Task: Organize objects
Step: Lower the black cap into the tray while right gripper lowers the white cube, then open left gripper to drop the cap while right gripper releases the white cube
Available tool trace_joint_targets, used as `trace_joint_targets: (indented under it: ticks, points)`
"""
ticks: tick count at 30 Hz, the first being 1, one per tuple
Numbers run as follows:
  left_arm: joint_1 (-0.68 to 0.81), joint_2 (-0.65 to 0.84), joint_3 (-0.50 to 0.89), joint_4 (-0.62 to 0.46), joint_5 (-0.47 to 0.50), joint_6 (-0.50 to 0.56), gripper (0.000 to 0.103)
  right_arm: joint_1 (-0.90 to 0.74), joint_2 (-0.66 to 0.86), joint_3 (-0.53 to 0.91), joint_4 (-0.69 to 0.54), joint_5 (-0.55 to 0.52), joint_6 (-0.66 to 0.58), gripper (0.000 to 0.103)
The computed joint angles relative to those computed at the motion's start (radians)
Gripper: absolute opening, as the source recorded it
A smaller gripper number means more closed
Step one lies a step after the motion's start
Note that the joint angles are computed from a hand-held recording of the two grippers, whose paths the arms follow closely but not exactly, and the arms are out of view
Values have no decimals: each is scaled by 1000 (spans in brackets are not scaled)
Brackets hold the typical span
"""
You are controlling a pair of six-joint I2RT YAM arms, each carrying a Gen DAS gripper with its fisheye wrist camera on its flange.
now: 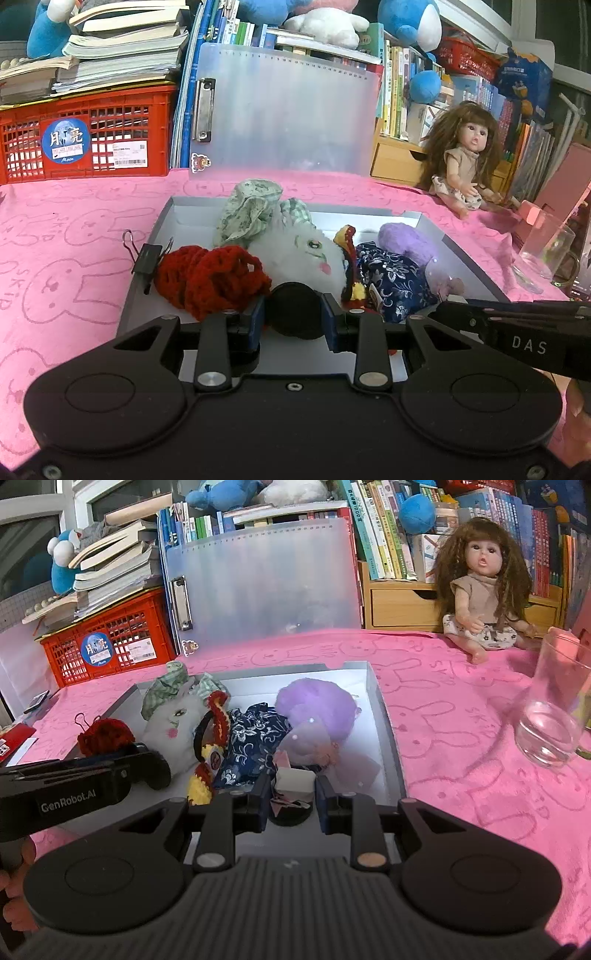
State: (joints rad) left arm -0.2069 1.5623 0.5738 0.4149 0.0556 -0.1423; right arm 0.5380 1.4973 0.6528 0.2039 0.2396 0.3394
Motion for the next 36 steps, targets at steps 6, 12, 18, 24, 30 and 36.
trace_joint_targets:
  ticks: [6, 12, 18, 24, 30, 36]
  points:
    - [-14, 32, 30, -2, -18, 2, 31, -13, 45, 44, 0, -33, -10, 30]
    - [-31, 63, 61, -12, -46, 2, 31, -18, 83, 76, -3, -43, -24, 30]
    - [-40, 94, 88, -27, -64, 5, 32, -37, 104, 92, 0, -70, -28, 30]
    - [-65, 118, 110, -45, -111, 8, 32, -47, 119, 111, -8, -94, -32, 30]
    - [-77, 112, 110, -56, -131, 23, 33, -41, 103, 94, -5, -102, -41, 30]
    - [-83, 90, 97, -63, -130, 32, 45, -43, 89, 81, -6, -120, -30, 34]
